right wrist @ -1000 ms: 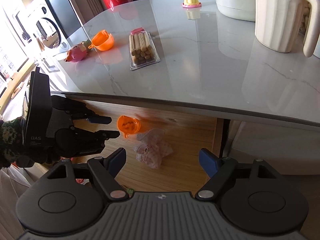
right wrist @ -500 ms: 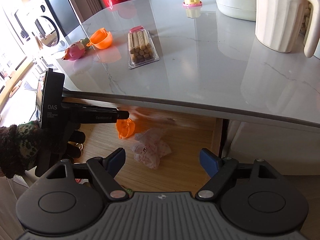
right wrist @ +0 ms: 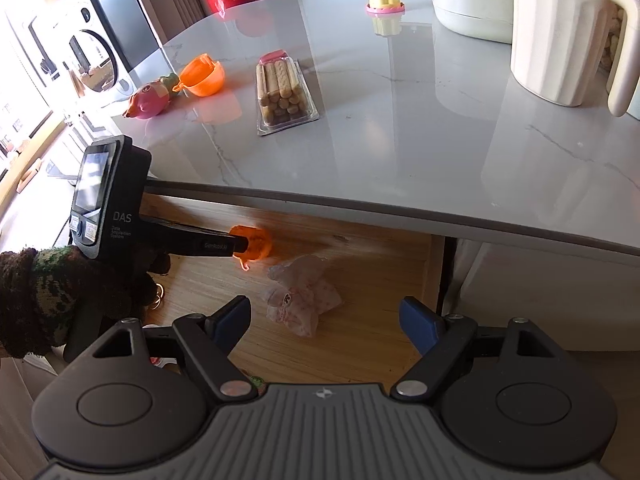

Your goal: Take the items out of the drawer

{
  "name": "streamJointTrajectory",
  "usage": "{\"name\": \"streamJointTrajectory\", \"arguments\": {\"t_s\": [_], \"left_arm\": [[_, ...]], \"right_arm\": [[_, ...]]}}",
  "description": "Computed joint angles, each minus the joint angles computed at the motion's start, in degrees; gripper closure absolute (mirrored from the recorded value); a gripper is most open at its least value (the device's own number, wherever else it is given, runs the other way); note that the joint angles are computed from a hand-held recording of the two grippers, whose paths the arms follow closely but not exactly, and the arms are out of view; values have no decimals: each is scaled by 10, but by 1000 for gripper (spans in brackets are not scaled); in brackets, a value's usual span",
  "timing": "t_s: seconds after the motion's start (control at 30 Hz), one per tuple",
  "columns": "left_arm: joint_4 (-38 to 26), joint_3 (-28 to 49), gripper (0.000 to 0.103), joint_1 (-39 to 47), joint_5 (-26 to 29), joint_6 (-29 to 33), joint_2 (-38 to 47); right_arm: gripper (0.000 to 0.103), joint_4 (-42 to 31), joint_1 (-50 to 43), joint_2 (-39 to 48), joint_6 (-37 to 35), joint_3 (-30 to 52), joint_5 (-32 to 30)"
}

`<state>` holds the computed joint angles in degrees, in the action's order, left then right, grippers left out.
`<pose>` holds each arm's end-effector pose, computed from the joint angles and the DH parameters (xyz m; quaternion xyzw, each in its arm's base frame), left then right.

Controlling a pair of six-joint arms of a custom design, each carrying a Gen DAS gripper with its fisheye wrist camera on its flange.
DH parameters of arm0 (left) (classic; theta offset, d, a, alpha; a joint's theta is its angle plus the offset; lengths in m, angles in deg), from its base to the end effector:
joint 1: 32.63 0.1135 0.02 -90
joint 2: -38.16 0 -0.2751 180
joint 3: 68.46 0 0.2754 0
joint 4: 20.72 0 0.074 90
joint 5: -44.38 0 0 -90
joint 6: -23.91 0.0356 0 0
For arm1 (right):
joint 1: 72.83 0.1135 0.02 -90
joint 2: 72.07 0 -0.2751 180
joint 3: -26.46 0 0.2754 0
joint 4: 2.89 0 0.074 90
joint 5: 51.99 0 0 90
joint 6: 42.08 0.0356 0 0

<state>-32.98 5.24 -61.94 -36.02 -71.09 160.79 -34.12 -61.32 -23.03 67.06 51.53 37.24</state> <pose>0.3475 -0.2019 0.0420 0.2236 0.9391 -0.1506 0.2130 0.1507 0.0312 0.1194 0.0615 0.9522 0.0852 0.2867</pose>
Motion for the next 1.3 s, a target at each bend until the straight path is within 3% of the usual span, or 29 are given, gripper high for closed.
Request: {"name": "streamJointTrajectory", "arguments": {"t_s": [0.17, 0.27, 0.37, 0.63, 0.83, 0.93, 1.0, 1.07, 1.17, 1.3], "left_arm": [[-6, -2, 80, 6, -8, -50, -5], [-62, 3, 79, 45, 67, -88, -11], [-61, 1, 79, 43, 53, -97, -14], [48, -30, 78, 17, 25, -184, -10], [23, -13, 78, -2, 3, -225, -7], [-8, -2, 78, -5, 20, -235, -13], [-38, 5, 79, -11, 31, -203, -28], [-81, 17, 79, -17, 40, -125, -45], [-144, 30, 79, -39, 33, 51, -75], [-75, -49, 79, -105, -29, 315, -144]], "right_arm": [[21, -1, 4, -5, 3, -1, 3], [20, -6, 2, -15, 2, -2, 2], [19, -8, 0, -18, 0, -1, -5], [19, -8, 14, -18, 4, -1, 6], [19, -5, 10, -17, 1, -1, 3], [19, -5, 14, -20, 1, -2, 3], [18, -4, 14, -18, 2, -1, 4], [18, -3, 11, -15, 1, -1, 3], [18, -5, 5, -17, -2, -3, 1], [17, -13, -2, -34, -5, -5, 2]]}}
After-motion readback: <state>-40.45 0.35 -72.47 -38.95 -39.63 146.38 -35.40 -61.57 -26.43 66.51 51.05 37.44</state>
